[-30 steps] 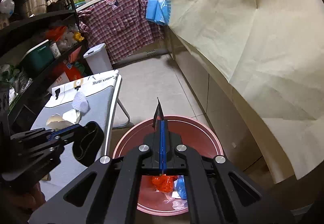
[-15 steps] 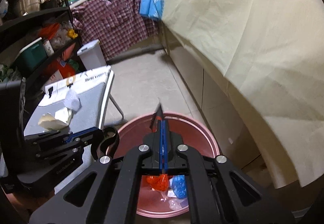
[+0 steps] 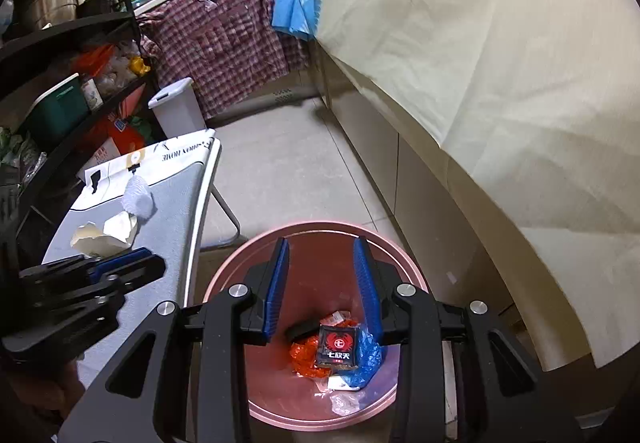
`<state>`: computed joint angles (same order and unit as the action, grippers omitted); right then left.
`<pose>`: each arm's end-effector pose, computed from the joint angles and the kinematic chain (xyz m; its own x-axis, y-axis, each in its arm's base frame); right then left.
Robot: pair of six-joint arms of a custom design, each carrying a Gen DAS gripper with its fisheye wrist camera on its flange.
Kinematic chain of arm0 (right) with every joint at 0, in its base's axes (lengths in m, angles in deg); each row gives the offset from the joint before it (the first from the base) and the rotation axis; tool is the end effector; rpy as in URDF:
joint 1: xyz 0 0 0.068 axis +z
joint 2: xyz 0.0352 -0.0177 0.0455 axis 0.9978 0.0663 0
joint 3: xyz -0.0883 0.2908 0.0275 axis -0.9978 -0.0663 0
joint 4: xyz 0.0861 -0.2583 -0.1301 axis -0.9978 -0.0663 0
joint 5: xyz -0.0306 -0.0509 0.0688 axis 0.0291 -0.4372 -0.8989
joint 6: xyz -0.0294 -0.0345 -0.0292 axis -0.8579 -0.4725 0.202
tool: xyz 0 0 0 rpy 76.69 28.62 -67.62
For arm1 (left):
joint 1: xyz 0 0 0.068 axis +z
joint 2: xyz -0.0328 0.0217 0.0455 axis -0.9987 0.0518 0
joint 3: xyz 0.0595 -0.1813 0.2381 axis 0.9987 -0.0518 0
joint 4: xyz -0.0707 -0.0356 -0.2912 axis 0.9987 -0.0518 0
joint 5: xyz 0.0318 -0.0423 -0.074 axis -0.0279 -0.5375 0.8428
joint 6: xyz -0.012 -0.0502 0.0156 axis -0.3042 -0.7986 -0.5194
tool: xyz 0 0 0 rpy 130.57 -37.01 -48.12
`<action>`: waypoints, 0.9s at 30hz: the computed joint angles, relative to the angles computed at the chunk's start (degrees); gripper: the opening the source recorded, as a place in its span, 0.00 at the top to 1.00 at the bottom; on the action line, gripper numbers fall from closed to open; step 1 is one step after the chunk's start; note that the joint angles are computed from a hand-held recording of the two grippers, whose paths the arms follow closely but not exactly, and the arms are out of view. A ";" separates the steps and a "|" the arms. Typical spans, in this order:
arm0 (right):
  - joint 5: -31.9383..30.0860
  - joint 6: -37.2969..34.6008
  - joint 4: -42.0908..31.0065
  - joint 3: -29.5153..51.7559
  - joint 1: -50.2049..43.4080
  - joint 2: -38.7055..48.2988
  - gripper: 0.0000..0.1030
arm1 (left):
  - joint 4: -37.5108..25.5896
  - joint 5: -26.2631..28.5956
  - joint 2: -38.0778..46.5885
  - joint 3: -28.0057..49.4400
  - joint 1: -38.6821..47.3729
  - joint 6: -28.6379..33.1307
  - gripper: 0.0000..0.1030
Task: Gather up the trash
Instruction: 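Move both tools back to the table and grasp the paper scrap with the left tool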
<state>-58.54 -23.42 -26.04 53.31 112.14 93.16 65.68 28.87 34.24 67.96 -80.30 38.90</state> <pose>0.2409 0.1144 0.0686 -0.6533 -0.0511 -0.7554 -0.2383 0.9609 0.1411 0.2081 0.0160 0.0657 -0.7349 -0.0322 -0.6774 0.0840 0.9869 -0.1380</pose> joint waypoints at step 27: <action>4.11 2.24 -2.94 -1.97 11.82 -7.27 0.70 | -54.93 27.51 4.61 16.49 75.94 82.21 0.81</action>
<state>-54.43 -21.18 -28.98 51.34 123.96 85.89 10.74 56.38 38.85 84.45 -4.36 121.10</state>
